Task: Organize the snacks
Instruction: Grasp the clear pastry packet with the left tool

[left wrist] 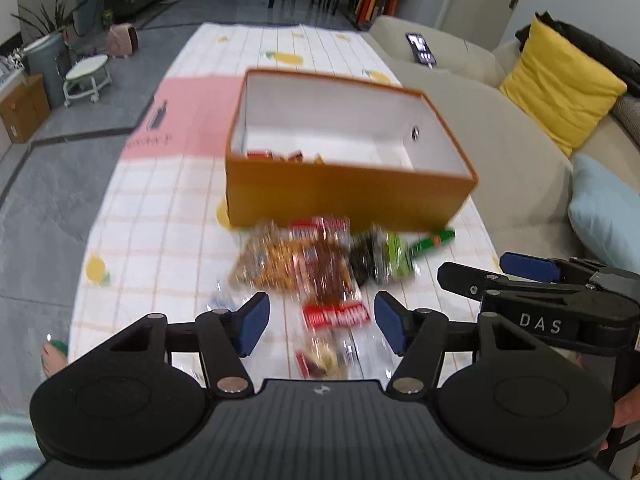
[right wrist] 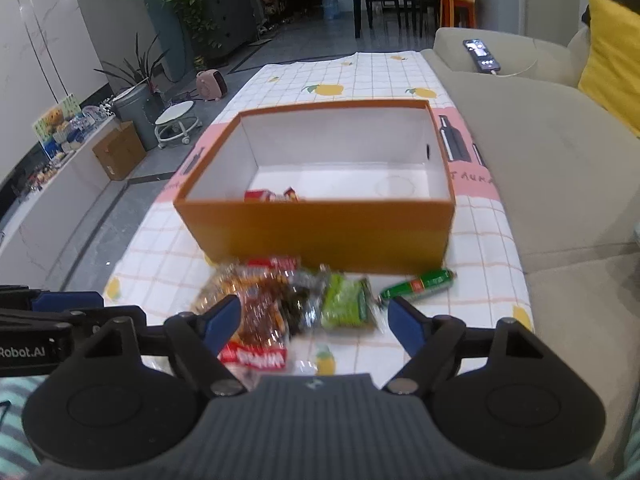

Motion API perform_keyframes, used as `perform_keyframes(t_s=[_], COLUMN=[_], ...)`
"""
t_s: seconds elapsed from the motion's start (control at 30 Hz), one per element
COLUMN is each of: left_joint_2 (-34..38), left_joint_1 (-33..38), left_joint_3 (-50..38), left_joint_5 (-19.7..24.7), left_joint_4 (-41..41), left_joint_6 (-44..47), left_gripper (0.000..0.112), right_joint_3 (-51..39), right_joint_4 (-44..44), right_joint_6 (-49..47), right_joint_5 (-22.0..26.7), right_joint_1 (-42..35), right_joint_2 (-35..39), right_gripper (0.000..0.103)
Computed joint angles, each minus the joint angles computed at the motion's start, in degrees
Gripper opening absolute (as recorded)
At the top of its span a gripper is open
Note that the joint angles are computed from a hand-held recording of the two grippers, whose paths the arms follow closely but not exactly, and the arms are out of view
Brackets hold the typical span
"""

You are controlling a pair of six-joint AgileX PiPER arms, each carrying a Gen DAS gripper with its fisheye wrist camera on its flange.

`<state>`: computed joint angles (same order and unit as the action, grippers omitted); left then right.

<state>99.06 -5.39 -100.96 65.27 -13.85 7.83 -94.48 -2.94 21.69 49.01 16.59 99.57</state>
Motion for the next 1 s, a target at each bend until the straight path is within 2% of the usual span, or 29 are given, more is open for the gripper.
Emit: perform_keyframes(t_s=[0.1, 0.17, 0.27, 0.33, 0.6, 0.8, 1.0], left_joint_2=[-0.99, -0.14, 0.07, 0.40, 3.27, 5.92, 7.32], left_joint_1=[-1.07, -1.55, -2.72, -3.21, -1.43, -1.05, 0.19], left_joint_3=[4.18, 5.38, 8.99, 10.82, 13.15, 12.26, 12.05], left_joint_5=[-0.22, 0.08, -2.76, -4.67, -8.92, -8.71, -8.69], left_joint_4=[0.20, 0.20, 2.11, 3.44, -0.59, -2.84, -6.42], left_joint_6=[-0.55, -0.95, -2.05, -2.62, -0.20, 1.51, 3.96], left_gripper=[0.071, 0.071, 0.071, 0.071, 0.068, 0.059, 0.052], right_joint_3=[5.45, 8.68, 10.62, 11.25, 12.30, 12.25, 10.65], right_joint_4=[0.79, 1.51, -1.83, -2.00, 0.99, 7.57, 6.97], right_joint_6=[0.26, 0.97, 4.86, 4.84, 2.75, -3.26, -3.77], right_joint_5=[-1.54, -2.88, -3.76, -3.74, -5.44, -6.43, -5.12], right_joint_1=[0.47, 0.44, 1.89, 2.05, 0.04, -1.27, -0.98], right_joint_2=[-2.02, -3.02, -2.72, -1.98, 1.18, 2.85, 4.91], right_gripper=[0.070, 0.070, 0.066, 0.066, 0.066, 0.066, 0.066])
